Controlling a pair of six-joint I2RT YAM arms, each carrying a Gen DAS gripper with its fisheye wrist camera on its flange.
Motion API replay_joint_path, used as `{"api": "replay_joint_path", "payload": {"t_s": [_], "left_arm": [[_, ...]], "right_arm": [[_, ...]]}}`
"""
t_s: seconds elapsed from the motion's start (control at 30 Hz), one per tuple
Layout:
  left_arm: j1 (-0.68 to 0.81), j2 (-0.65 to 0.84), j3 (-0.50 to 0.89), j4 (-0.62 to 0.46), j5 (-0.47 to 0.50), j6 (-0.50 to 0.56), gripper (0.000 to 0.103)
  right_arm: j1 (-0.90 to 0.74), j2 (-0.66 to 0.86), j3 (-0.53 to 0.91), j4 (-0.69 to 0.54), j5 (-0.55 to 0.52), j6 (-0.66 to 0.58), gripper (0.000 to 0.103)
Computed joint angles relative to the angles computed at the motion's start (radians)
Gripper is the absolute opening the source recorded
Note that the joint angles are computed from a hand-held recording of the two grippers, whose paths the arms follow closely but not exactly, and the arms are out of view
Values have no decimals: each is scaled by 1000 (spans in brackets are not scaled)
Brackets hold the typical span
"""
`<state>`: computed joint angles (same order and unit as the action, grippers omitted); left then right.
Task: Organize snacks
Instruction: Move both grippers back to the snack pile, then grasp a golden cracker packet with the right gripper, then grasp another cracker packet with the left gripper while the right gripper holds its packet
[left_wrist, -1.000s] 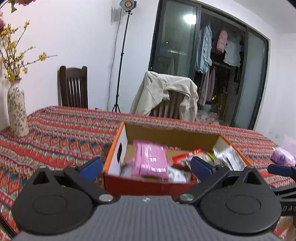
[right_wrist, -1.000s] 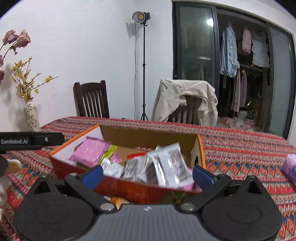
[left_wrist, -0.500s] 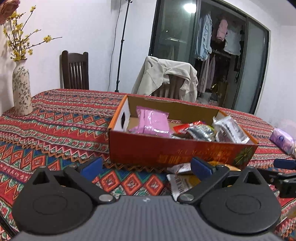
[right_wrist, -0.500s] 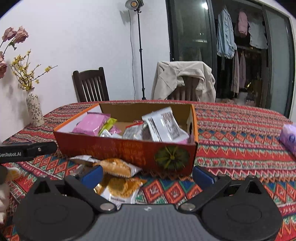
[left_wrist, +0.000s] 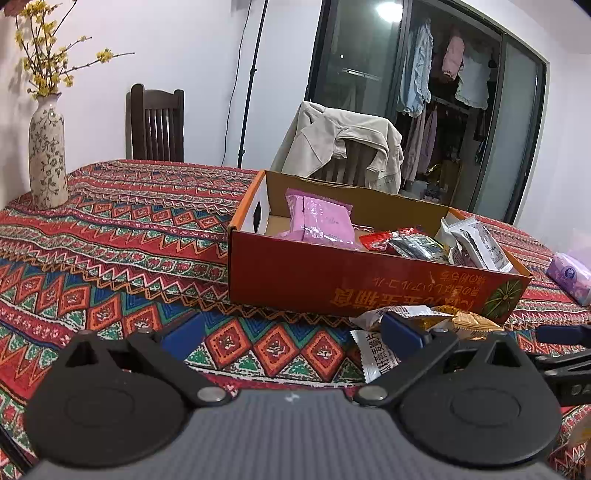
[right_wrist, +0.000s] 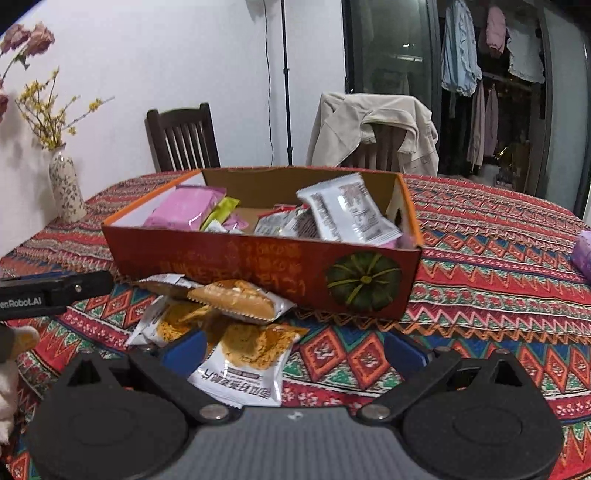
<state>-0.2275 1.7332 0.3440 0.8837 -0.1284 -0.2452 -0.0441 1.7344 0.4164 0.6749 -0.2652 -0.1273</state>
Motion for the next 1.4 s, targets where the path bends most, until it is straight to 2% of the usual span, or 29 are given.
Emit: {"api": "replay_joint_path", "payload": {"t_s": [0.07,0.13,0.3,0.4,0.53,0.93,1.2,1.4], "left_arm": [[6,8,2,2,12,-4,103],[9,15,6,0,21,-7,103],[10,25,5,11,35,-8,103],[11,28,7,10,40,-11,103],[12,29,5,13,42,-12,103],[-3,23,22,-33,11,-16,103],[-58,-41,51,-159,-4,-36,103],[-149,-24,114,-256,-50,-58,103]], "right_arm": [[30,11,16,-11,32,12,96],[57,21,30,-19,64,19,87],[110,48,65,-42,123,35,76],[134,69,79,-50,157,32,73],[136,86,84,-61,166,35,50],[66,38,-26,62,87,22,40],[-64,-21,-89,131,11,16,40],[-158,-19,-107,157,-73,10,40]]}}
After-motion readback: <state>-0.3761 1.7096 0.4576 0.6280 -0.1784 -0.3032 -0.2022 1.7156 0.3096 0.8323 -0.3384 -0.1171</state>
